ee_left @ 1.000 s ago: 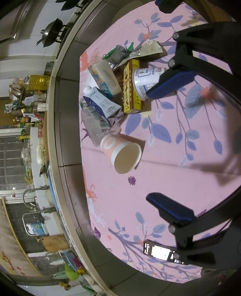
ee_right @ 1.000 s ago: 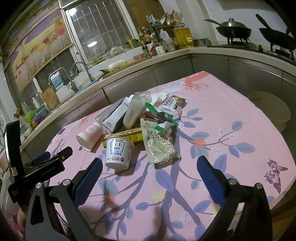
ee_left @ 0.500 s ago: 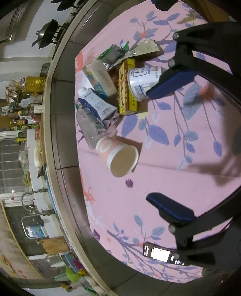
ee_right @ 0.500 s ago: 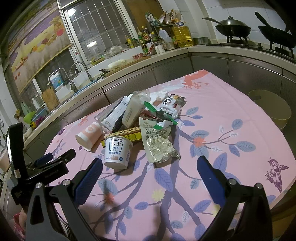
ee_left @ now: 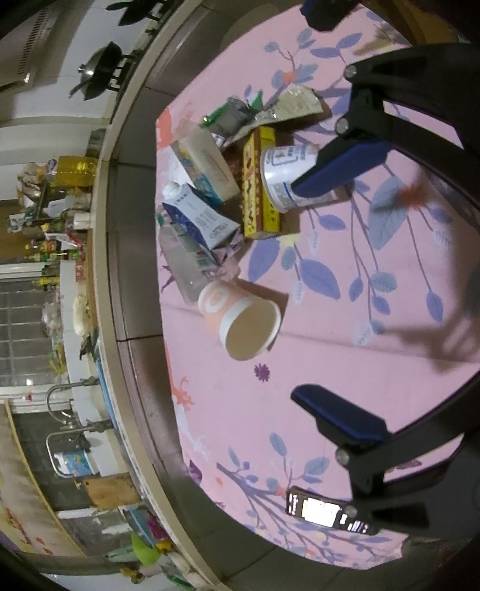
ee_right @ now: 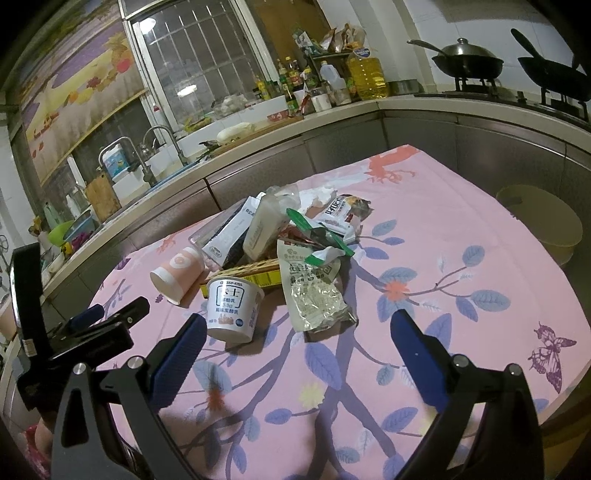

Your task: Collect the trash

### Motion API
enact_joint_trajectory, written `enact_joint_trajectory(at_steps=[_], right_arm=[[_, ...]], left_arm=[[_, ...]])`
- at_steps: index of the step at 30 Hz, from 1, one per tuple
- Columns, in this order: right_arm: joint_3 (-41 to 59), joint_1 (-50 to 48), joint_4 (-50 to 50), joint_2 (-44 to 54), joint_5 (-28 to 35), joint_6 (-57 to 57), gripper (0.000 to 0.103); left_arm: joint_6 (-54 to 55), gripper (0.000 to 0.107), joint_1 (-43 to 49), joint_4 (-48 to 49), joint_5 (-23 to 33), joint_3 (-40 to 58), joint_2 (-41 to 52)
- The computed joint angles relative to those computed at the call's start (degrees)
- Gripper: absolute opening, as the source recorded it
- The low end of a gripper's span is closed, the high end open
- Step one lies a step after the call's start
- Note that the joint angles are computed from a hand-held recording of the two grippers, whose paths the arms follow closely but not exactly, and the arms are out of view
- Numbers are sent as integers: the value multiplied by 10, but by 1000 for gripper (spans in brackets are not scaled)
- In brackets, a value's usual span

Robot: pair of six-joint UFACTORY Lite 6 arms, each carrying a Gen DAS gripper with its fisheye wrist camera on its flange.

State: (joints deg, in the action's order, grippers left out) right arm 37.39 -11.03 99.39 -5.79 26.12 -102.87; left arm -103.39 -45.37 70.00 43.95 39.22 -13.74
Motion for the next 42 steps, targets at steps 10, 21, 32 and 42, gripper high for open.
enact_joint_trajectory(at_steps=[10,21,32,42], right_arm=[[-1,-12,-3,7,16,5,96],[-24,-21,4,-16,45,-2,97],[-24,-27,-4,-4,58,-1,97],[-28,-34,-16,-6,65,4,97]], left_arm=[[-40,97,-35,-8,1,-56,-67],[-102,97,-107,-32,60,-122,-156],[-104,97,-160,17,51,-104,-141],[-111,97,-167,10,79,-101,-139]])
